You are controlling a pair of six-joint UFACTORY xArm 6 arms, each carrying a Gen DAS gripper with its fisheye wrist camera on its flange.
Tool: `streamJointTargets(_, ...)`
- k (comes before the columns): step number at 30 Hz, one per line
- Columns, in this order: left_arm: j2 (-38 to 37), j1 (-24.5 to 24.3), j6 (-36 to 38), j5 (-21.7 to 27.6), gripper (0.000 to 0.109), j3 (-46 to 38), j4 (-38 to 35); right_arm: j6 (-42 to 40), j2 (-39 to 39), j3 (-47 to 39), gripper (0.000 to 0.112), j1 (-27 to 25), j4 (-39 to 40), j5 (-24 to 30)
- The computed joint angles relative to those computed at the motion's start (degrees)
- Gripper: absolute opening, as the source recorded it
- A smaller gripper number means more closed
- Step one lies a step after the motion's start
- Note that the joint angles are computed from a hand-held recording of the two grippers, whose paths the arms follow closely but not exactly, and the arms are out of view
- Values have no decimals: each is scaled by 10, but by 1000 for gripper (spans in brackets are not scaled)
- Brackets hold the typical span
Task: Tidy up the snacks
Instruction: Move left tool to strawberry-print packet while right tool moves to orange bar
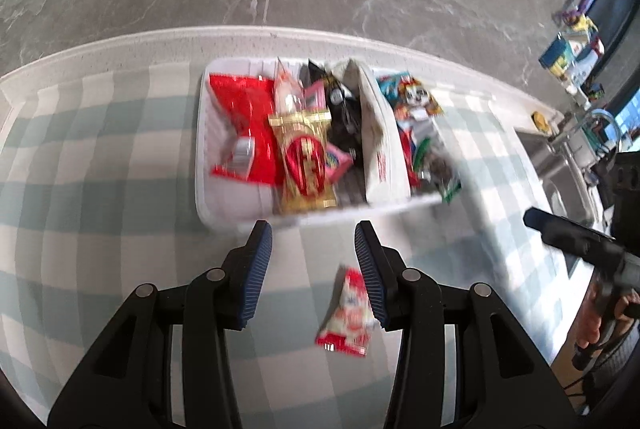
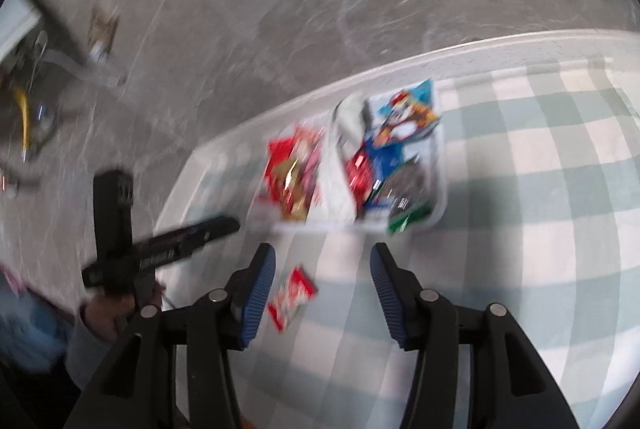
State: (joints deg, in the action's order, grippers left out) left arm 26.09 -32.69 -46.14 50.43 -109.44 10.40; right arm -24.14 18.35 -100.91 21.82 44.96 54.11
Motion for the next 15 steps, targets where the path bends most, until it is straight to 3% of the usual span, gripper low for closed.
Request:
streamJointTargets(7, -33, -26, 17, -12, 42, 70, -16, -158, -115, 160, 54, 63, -65, 30)
streamJointTargets(15, -33, -45, 48, -16, 42, 95, -37, -258, -177, 263, 54, 132, -117, 48)
